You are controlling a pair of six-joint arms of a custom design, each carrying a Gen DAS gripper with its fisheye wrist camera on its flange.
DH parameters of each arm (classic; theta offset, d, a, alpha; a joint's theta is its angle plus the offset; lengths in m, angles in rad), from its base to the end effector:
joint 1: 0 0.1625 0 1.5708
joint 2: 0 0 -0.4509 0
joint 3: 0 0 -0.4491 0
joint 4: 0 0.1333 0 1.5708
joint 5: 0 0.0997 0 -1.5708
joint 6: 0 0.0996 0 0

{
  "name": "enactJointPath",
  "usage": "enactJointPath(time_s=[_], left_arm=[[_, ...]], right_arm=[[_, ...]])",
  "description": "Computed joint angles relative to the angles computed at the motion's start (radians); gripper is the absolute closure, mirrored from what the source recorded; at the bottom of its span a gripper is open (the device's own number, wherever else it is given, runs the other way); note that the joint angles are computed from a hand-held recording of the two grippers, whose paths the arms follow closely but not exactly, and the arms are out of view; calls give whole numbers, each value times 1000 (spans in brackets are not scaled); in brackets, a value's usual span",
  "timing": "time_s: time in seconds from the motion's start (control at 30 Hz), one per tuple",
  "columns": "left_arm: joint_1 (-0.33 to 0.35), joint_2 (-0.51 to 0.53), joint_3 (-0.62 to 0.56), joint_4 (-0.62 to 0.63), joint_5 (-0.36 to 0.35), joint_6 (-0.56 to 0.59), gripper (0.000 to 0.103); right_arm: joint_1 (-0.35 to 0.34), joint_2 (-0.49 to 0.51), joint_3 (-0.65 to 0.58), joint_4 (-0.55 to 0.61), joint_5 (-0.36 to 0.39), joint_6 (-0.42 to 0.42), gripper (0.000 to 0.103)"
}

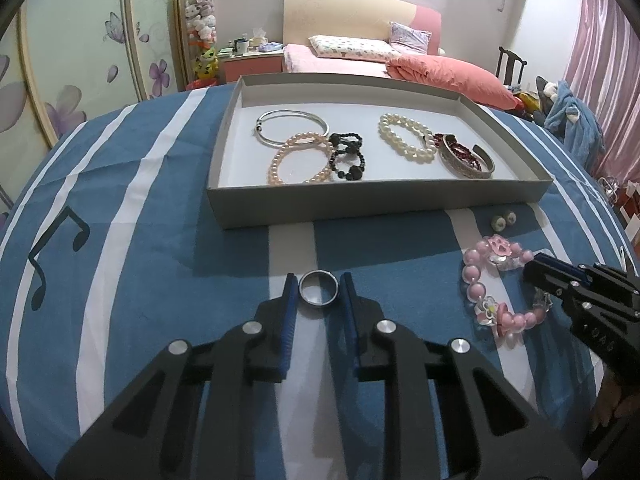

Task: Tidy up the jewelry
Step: 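Close the right tool on the pink bracelet while the left tool grasps the silver ring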

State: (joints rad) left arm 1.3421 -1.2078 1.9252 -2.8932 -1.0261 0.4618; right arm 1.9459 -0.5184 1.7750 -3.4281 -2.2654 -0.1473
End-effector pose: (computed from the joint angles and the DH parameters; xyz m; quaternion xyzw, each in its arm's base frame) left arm 0.0375 -0.6545 0.2754 0.2357 0.8923 -0.2551 0.2884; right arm 0.3050 -0.5849 -0.0480 0.1347 -0.8937 0.3133 0.2914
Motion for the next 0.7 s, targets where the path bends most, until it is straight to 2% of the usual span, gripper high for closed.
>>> enactJointPath(time_s=[0.27,0.53,0.7], left_arm=[[2,-20,19,-74,-18,14,82],[-13,-40,59,-199,-39,57,82],[-21,-46,78,-269,-46,89,82]], right_arm=[[4,-23,35,-116,103,-2,89],[8,-34,54,-177,228,24,89],[14,-30,50,-194,262,36,89]])
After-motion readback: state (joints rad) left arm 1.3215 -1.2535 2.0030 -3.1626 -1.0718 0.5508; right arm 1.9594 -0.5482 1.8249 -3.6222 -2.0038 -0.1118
